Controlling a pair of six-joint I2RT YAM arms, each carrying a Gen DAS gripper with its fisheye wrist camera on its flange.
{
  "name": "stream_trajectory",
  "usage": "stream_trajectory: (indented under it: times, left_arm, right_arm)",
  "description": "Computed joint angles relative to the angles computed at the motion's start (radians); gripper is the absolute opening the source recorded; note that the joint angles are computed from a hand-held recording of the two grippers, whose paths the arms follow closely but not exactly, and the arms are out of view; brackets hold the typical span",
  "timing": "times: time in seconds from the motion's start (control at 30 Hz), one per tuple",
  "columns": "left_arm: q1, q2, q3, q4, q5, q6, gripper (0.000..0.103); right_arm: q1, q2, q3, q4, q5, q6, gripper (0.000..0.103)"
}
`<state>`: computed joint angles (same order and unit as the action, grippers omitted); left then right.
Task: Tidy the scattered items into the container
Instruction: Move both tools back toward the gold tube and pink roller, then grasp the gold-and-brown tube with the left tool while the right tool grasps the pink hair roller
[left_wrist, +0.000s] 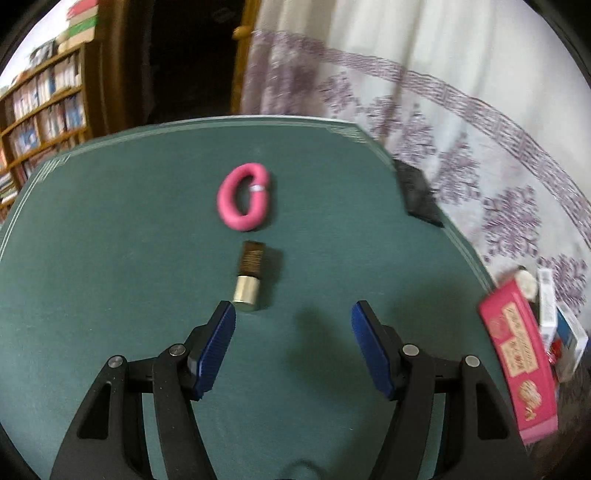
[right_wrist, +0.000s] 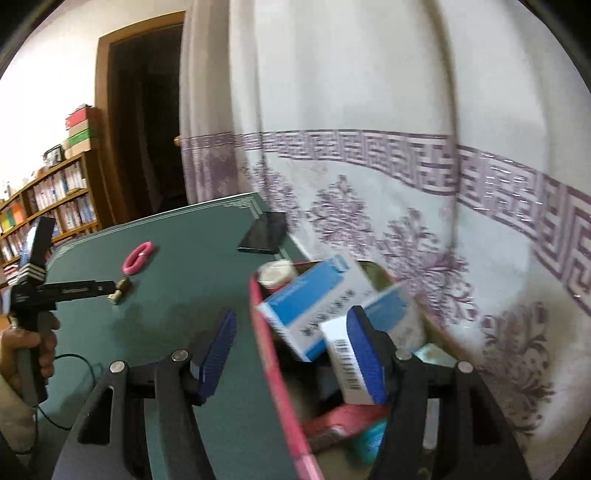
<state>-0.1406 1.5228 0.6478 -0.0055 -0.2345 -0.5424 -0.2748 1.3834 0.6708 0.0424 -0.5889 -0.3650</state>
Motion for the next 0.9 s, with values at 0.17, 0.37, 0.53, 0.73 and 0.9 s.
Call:
stream_trajectory:
  times: [0.17, 0.37, 0.53, 0.73, 0.9]
  left_arm:
    - [0.055, 0.074, 0.031, 0.025, 0.010, 0.058, 0.069]
    - [0.091, 0.177, 0.096, 0.044, 0.025, 0.112, 0.069]
    - [0.118, 0.235, 0.112, 0.069, 0.034, 0.121, 0.056]
    - [0.112, 0.243, 0.090, 0.106, -0.025, 0.138, 0.031]
    - [0.177, 0.184, 0.040, 0.108, 0.048, 0.111, 0.022]
  right_arm:
    - [0.104, 0.001, -0.008, -0.015, 0.022, 0.011, 0.066]
    - [0.213, 0.009, -0.020, -0.003, 0.051, 0.022, 0.066]
    - [0.274, 0.044, -0.007, 0.001, 0.078, 0.034, 0.066]
    - [0.369, 0.133, 0.042, 0.005, 0.114, 0.075, 0.066]
    - [0.455, 0.257, 0.141, -0.023, 0.126, 0.117, 0.066]
